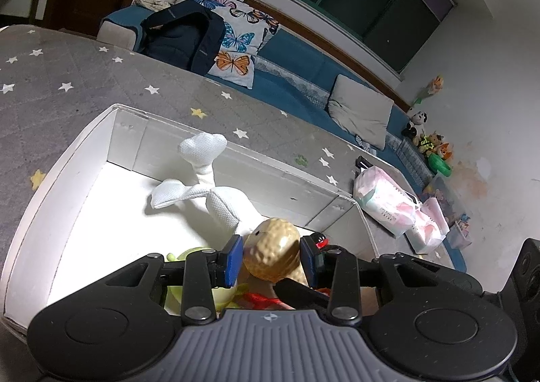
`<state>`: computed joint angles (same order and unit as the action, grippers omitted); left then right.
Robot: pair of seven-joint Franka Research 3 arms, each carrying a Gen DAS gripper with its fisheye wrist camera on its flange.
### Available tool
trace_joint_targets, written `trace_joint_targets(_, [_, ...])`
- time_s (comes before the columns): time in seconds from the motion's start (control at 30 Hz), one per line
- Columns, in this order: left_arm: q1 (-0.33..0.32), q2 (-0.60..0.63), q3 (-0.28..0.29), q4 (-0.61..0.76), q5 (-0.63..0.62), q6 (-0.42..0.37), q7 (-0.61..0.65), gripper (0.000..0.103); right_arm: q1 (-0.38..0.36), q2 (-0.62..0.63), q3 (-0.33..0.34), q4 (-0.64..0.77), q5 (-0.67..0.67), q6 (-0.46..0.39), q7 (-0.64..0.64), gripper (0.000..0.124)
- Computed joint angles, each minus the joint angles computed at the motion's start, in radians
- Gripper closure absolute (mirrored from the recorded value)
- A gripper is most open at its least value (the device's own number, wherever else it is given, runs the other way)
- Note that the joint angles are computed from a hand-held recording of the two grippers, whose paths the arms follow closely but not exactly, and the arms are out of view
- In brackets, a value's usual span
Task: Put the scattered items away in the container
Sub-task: 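Lower the peanut into the box and open the right gripper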
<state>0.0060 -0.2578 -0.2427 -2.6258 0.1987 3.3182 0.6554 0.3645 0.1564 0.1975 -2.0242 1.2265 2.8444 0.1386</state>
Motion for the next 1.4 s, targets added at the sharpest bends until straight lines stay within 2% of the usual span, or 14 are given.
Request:
trace_joint_targets(0.17, [-0.009, -0.007, 0.010, -0.005, 0.003, -0.008, -0.003, 0.063, 0.002, -0.001, 0.000, 0.000, -0.004, -0.002, 0.010, 0.075])
trace_joint_targets(0.27, [-0.036, -0.012, 0.039, -0.009, 0.005, -0.010, -0.007, 0.063, 0.005, -0.002, 0.001, -0.002, -0.013, -0.002, 0.016, 0.075])
trace_joint_targets(0.43, [-0.013, -0.021, 0.017, -0.015, 0.007, -0.008, -0.010, 0.064, 0.004, -0.002, 0.002, -0.004, -0.012, -0.002, 0.014, 0.075])
trace_joint_targets(0.57, [0.057, -0.041, -0.059, -0.018, 0.011, -0.021, -0.011, 0.064, 0.004, -0.010, 0.003, -0.012, 0.003, 0.002, 0.004, 0.075])
trace_joint_targets(0.67, [0.141, -0.075, -0.150, -0.024, 0.026, -0.043, -0.022, 0.064, 0.004, -0.018, 0.001, -0.019, 0.024, 0.004, -0.004, 0.075])
trace_joint_targets(0.8, [0.205, -0.127, -0.223, -0.034, 0.066, -0.083, -0.060, 0.064, 0.008, -0.038, -0.003, -0.040, 0.057, 0.010, -0.021, 0.075])
trace_joint_targets(0.87, [0.221, -0.153, -0.242, -0.039, 0.093, -0.102, -0.083, 0.064, 0.011, -0.054, -0.006, -0.056, 0.084, 0.015, -0.040, 0.075])
trace_joint_targets(1.07, [0.222, -0.233, -0.261, -0.069, 0.168, -0.149, -0.158, 0.064, 0.028, -0.113, -0.023, -0.108, 0.188, 0.017, -0.103, 0.068])
trace_joint_targets(1.2, [0.198, -0.283, -0.254, -0.088, 0.209, -0.183, -0.206, 0.064, 0.041, -0.154, -0.039, -0.141, 0.246, 0.013, -0.135, 0.059])
trace_joint_targets(1.4, [0.143, -0.351, -0.238, -0.119, 0.261, -0.227, -0.252, 0.064, 0.068, -0.231, -0.053, -0.214, 0.363, 0.026, -0.231, 0.052])
